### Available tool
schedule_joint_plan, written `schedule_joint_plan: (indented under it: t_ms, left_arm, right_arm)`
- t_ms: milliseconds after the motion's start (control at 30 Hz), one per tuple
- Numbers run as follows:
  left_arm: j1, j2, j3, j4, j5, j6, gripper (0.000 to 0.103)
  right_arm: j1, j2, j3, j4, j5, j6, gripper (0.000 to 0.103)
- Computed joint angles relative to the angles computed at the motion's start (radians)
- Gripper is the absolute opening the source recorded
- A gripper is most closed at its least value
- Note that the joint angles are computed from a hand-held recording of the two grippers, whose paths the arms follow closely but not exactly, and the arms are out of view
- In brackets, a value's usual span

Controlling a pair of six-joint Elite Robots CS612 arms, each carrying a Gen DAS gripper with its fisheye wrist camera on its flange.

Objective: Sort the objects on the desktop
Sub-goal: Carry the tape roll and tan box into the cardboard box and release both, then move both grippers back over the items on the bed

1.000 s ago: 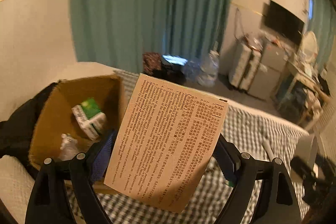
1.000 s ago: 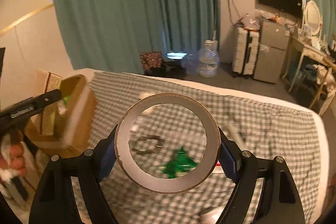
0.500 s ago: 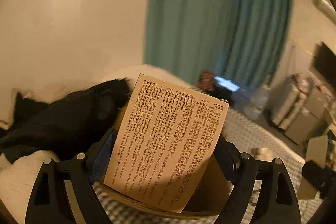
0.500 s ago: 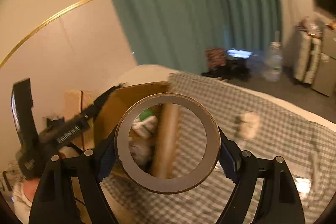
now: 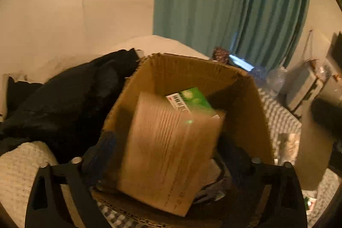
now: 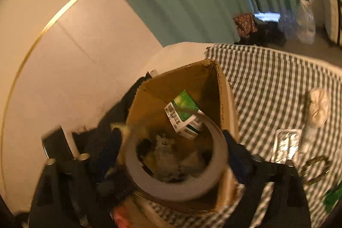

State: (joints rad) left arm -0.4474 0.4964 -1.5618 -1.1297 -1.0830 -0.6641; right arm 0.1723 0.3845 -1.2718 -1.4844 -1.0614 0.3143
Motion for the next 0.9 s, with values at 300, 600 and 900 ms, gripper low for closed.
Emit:
schedule_joint_plan:
  t_ms: [300, 600, 900]
  left_arm:
    - [-0.023, -0.019, -0.011, 0.078, 0.120, -0.087, 0.103]
    - [-0.057, -0.010, -0.043, 0.012, 0.090, -0.015, 0.103]
    - [-0.142, -0.009, -0.023, -0.137, -0.038, 0.173, 0.103]
  right_arm:
    - [-0.018, -0.016, 0.006, -0.063, 0.051, 0.085, 0.101]
    - [-0.062, 0.026, -0.210, 0.035, -0.106, -0.063, 0.101]
    - [-0.195, 0.124, -0.508, 0.252, -0.479, -0.155, 0.101]
